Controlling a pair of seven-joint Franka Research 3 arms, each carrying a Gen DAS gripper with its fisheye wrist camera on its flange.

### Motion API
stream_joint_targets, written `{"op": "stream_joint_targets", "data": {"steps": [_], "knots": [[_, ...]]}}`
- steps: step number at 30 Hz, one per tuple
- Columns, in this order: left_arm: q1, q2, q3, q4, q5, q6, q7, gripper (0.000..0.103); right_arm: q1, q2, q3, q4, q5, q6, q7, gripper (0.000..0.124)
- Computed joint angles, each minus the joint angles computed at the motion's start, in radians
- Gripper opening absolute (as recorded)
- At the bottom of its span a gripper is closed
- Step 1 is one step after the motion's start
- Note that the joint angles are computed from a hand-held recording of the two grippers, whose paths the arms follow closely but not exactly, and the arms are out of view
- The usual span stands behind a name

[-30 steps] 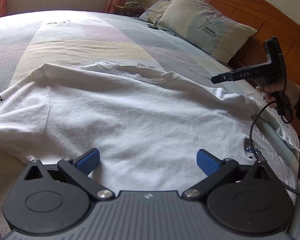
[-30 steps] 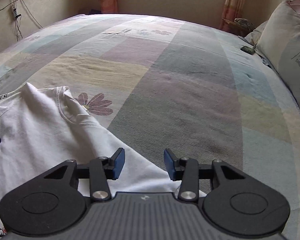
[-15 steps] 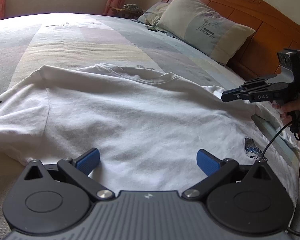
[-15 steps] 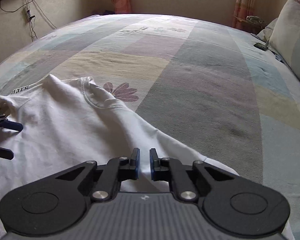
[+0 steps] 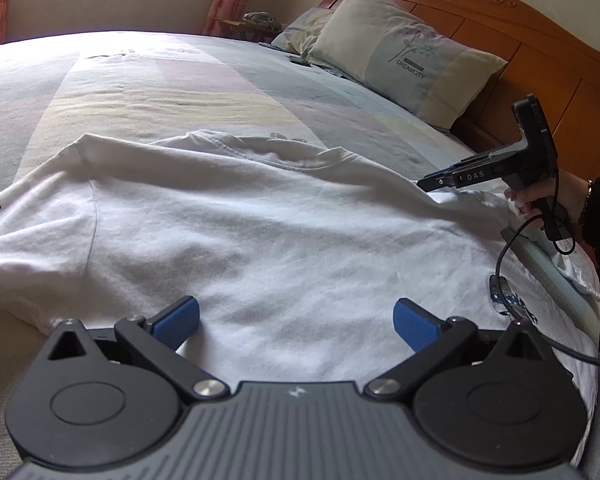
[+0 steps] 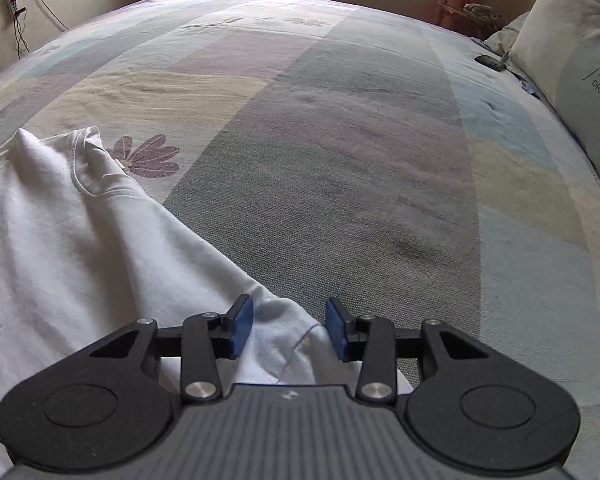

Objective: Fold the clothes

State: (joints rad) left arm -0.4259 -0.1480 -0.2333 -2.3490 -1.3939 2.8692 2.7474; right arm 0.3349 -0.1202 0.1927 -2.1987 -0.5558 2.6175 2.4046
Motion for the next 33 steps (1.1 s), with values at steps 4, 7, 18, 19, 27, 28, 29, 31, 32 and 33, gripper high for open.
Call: {"op": "stream_joint_targets", "data": {"steps": [4,7,18,19,27,28,29,31,32,33], "knots": [[-0.003,0.0,-0.004,-0.002,0.005,0.013,0.003,0.102,0.008,-0.034,0.018,-0.022,-0.023,0.035,0.031,0.009],[-0.005,0.002,-0.004,0.0,0.012,0.017,-0.002,0.102,0.05,-0.064,0.018,-0.048,0.121,0.081,-0.074,0.009],[-0.01,0.003,0.0,0.0,0.015,0.02,0.001,0.102,0.175,-0.034,0.076,0.009,0.415,-0.041,-0.367,0.018],[-0.01,0.003,0.0,0.0,0.014,0.019,0.002,0.102,0.17,-0.038,0.077,0.008,0.395,-0.02,-0.352,0.02],[-0.007,0.0,0.0,-0.002,0.003,0.015,0.011,0.102,0.072,-0.034,0.087,0.008,0.208,0.153,-0.181,0.06],[-0.007,-0.001,0.0,-0.003,0.002,0.014,0.012,0.102,0.073,-0.021,0.075,0.013,0.226,0.152,-0.188,0.06],[-0.006,-0.001,0.0,-0.003,0.001,0.013,0.013,0.102,0.076,-0.007,0.061,0.019,0.253,0.148,-0.202,0.06],[-0.006,-0.001,0.001,-0.003,-0.006,0.01,0.019,0.102,0.119,0.025,0.006,0.015,0.481,0.173,-0.349,0.06],[-0.005,0.0,0.001,-0.001,-0.009,0.009,0.022,0.102,0.14,0.036,-0.013,0.012,0.605,0.191,-0.437,0.06],[-0.004,0.001,0.001,0.0,-0.012,0.008,0.024,0.102,0.155,0.046,-0.02,0.013,0.694,0.206,-0.509,0.06]]}}
